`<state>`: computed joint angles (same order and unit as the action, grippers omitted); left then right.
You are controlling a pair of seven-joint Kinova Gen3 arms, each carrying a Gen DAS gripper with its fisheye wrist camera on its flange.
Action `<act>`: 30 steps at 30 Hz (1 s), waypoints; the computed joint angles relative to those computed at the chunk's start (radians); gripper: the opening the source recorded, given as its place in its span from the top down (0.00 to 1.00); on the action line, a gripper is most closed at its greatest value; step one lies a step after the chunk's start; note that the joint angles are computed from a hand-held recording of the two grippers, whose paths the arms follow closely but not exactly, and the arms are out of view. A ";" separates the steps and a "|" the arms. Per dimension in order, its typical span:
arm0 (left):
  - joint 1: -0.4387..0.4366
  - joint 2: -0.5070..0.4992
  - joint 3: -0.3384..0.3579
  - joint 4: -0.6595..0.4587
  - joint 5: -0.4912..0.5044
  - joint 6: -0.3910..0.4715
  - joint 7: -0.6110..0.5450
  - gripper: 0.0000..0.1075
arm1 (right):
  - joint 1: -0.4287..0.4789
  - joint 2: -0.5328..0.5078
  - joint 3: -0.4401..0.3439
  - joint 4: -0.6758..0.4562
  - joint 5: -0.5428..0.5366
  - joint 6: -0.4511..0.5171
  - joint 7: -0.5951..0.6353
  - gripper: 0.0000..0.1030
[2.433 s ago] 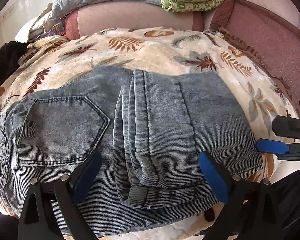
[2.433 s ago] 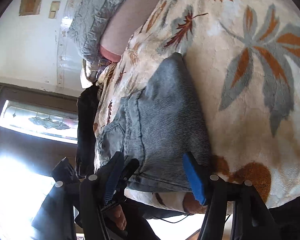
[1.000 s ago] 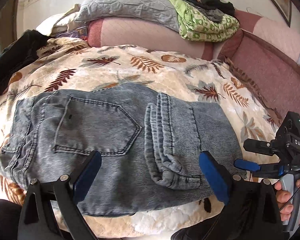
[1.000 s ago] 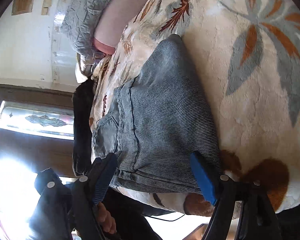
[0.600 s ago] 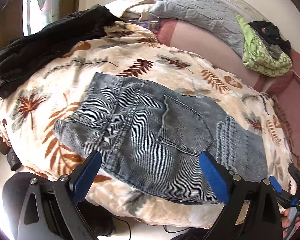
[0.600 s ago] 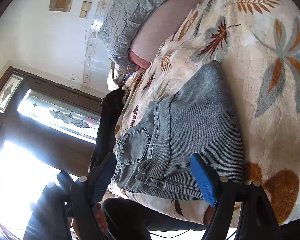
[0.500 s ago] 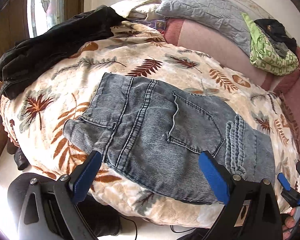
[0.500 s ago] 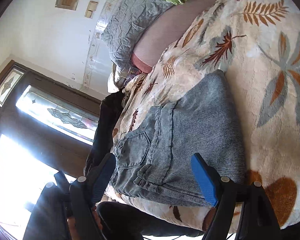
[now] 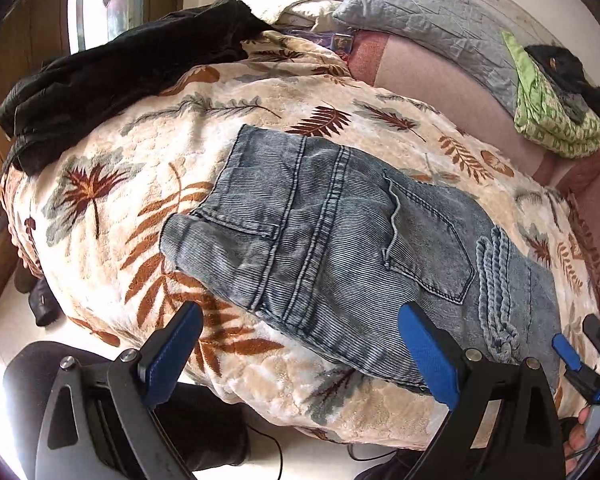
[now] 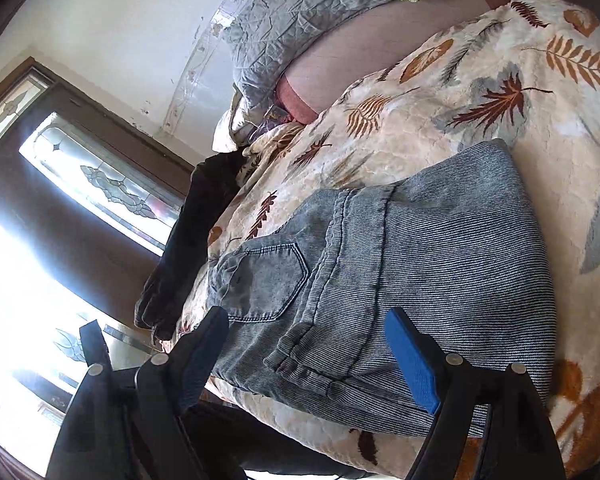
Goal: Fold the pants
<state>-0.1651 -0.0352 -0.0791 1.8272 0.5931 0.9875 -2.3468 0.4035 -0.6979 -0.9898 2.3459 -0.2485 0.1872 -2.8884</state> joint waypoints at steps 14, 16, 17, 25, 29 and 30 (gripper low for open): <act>-0.266 0.301 0.018 -0.173 0.296 0.358 0.084 0.09 | 0.034 0.044 -0.030 -0.013 0.009 -0.006 0.013 0.19; -0.276 0.315 0.030 -0.181 0.305 0.357 0.092 0.09 | 0.028 0.048 -0.027 -0.006 0.007 -0.018 0.013 0.19; -0.278 0.318 0.035 -0.184 0.307 0.355 0.095 0.09 | 0.023 0.050 -0.025 -0.002 0.006 -0.026 0.013 0.19; -0.278 0.341 0.068 -0.197 0.328 0.345 0.118 0.09 | 0.005 0.045 -0.014 0.014 -0.001 -0.050 0.015 0.19; -0.276 0.352 0.072 -0.196 0.339 0.330 0.115 0.13 | 0.003 0.047 -0.012 0.013 -0.002 -0.049 0.017 0.19; -0.273 0.360 0.071 -0.200 0.330 0.329 0.127 0.17 | 0.003 0.048 -0.012 0.012 -0.001 -0.048 0.018 0.19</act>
<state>-0.4385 0.3247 -0.0083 1.6268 0.9236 1.3163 -2.2201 0.4062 -0.6498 -1.0018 2.3581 -0.2497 0.1395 -2.8704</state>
